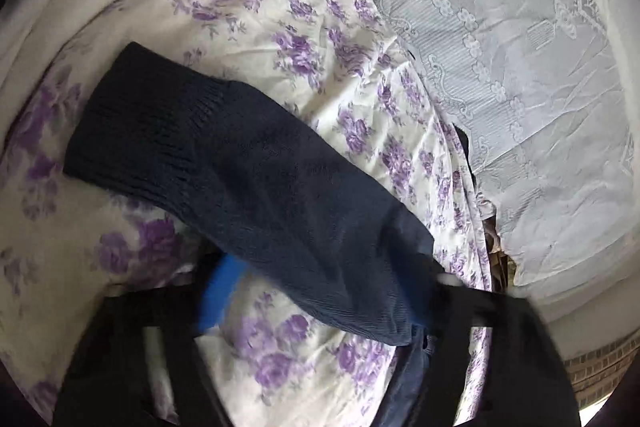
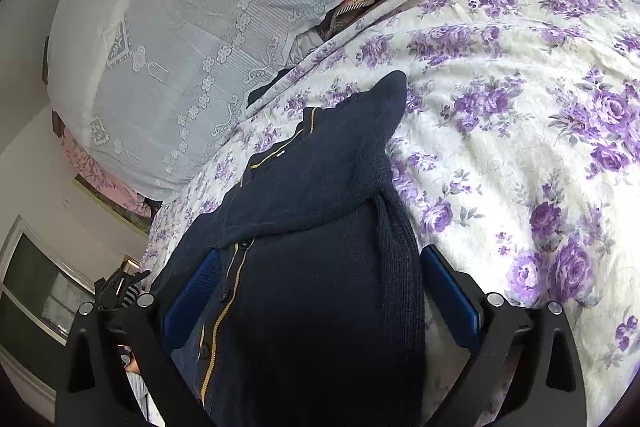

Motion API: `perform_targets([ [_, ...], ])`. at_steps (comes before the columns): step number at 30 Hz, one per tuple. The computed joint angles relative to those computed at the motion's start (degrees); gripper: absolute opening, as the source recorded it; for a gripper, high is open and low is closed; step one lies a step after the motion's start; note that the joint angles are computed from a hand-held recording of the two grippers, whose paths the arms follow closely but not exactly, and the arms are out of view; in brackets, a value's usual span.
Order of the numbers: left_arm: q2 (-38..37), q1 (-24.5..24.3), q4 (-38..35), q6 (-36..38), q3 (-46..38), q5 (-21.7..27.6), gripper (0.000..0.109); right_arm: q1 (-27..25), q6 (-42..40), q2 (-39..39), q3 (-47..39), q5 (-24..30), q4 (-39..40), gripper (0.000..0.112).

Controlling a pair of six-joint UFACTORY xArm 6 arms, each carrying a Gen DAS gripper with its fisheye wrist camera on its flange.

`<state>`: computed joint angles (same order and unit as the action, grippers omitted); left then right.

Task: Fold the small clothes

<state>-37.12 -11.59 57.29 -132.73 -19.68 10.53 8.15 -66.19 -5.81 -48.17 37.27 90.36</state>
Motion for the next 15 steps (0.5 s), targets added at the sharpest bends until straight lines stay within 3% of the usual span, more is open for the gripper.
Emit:
perform_targets([
  [2,-2.1,0.2,-4.7,4.2,2.3,-0.7,0.03,0.2,0.3,0.0,-0.1,-0.2,-0.6,0.1],
  [5,-3.5,-1.8,-8.5,8.8,2.0,2.4,0.015,0.4,0.8,0.1,-0.3,-0.5,-1.3,0.1],
  [7,-3.7,-4.4,-8.9,11.2,0.1,6.4,0.012,0.5,1.0,0.1,-0.3,-0.7,-1.7,0.099],
  [9,-2.4,-9.7,-8.4,14.3,-4.8,15.4,0.012,0.7,1.3,0.0,-0.3,-1.1,-2.1,0.1],
  [11,-0.1,-13.9,-7.0,17.0,-9.4,21.2,0.011,0.8,1.5,-0.1,-0.3,-1.2,-2.3,0.099],
  [15,5.9,-18.8,-6.2,22.4,-17.9,26.2,0.011,0.9,1.7,-0.1,-0.3,-1.2,-2.4,0.099],
])
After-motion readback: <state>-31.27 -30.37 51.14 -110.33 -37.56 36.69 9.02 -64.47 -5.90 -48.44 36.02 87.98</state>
